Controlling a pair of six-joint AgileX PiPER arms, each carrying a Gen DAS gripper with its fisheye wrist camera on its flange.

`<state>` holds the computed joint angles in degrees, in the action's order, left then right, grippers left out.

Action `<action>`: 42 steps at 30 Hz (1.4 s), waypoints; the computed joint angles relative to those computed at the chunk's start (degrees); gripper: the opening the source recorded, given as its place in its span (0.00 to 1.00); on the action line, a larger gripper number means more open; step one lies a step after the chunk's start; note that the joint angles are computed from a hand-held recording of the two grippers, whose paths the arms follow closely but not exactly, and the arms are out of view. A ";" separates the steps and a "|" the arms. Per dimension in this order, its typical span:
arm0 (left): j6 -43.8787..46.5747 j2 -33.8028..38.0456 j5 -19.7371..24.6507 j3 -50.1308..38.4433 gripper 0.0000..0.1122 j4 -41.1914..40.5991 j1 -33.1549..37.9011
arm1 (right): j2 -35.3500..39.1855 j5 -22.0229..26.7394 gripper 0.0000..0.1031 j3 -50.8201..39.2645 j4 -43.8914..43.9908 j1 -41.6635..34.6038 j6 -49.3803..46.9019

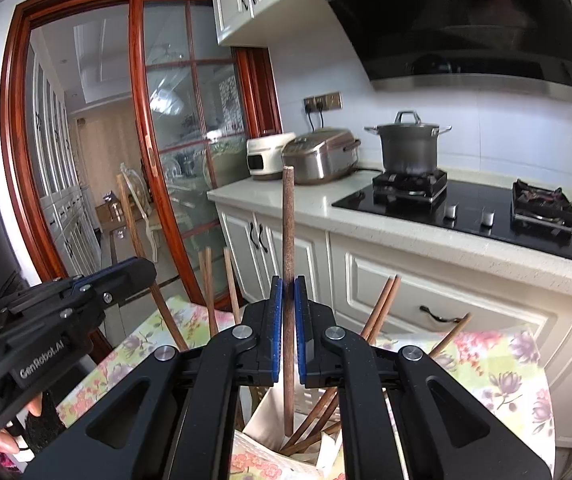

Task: Organize utensils
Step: 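Lower both held chopsticks into the white basket, then open both tools and pull them back from the basket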

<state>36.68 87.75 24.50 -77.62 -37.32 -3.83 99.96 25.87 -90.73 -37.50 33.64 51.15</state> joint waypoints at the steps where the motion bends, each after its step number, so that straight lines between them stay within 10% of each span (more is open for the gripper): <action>1: 0.54 0.21 -0.33 0.55 0.05 -0.31 0.01 | 0.67 0.21 0.06 -0.44 0.88 -0.09 -0.98; 6: 0.42 1.47 -1.05 1.77 0.06 0.17 0.28 | 2.51 -0.10 0.07 -0.96 4.91 -0.95 -3.89; 9: 0.97 1.61 -1.22 2.42 0.08 -0.48 0.99 | 3.14 0.52 0.19 -1.59 5.37 -1.37 -3.83; 11: 1.69 1.57 -0.97 2.64 0.13 -1.31 1.70 | 2.52 -0.77 0.46 -0.55 5.85 -1.82 -3.76; 14: 3.71 0.13 -1.44 4.45 0.21 -3.17 2.80 | 0.79 -1.29 0.47 1.24 2.88 -1.65 -1.09; 25: 1.99 -7.89 -7.19 10.28 0.87 0.63 5.33 | -11.62 3.39 0.52 7.84 -6.21 2.19 4.59; 42: 35.27 -27.14 -1.20 35.05 0.88 -31.14 14.38 | -25.14 32.69 0.82 36.29 -39.20 33.09 49.36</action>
